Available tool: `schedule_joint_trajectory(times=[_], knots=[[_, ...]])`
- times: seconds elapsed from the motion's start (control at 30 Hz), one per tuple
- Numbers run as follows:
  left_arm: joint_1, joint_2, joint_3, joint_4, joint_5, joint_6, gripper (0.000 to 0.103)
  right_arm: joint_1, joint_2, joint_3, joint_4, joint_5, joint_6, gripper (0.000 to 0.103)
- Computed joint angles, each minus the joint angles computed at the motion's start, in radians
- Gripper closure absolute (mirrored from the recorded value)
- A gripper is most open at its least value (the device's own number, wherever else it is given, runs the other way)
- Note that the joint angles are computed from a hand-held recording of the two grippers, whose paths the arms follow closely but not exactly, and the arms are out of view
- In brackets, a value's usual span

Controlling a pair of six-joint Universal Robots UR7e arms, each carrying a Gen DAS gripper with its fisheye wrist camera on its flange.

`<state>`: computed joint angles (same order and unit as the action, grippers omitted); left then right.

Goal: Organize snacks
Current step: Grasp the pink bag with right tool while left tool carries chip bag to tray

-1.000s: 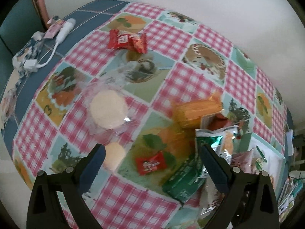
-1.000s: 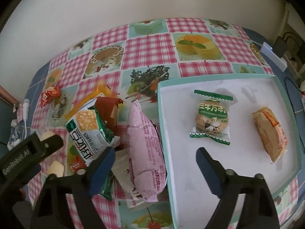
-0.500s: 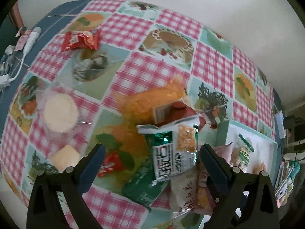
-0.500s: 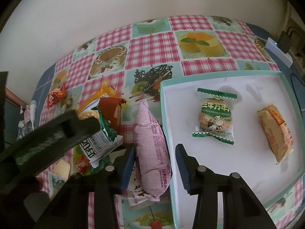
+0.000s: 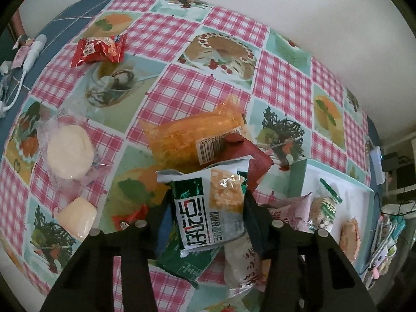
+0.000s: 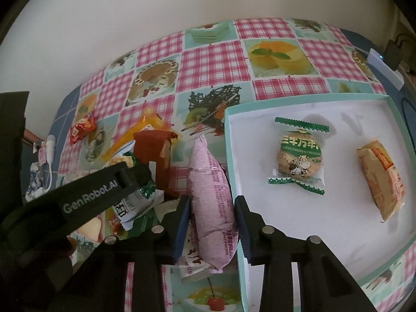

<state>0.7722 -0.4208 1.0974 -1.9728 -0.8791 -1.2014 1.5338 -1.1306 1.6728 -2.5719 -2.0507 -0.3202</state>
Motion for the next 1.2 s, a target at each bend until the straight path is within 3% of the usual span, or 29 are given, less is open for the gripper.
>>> schedule_joint_trajectory(times=[0.4,0.83,1.2], knots=[[-0.036,-0.053,0.034,0.017,0.067,-0.035,0.052,0.006,-0.055,0.010,-0.011,0.077,0.007,0.067],[-0.080,-0.005,-0.032,0.025,0.061,0.034,0.052,-0.023,-0.092,-0.046,-0.083,-0.051,0.032,0.067],[-0.125,0.165,-0.242,0.053,-0.056,0.216,0.052,-0.126,-0.151,-0.105,-0.121,-0.139,0.100,0.067]])
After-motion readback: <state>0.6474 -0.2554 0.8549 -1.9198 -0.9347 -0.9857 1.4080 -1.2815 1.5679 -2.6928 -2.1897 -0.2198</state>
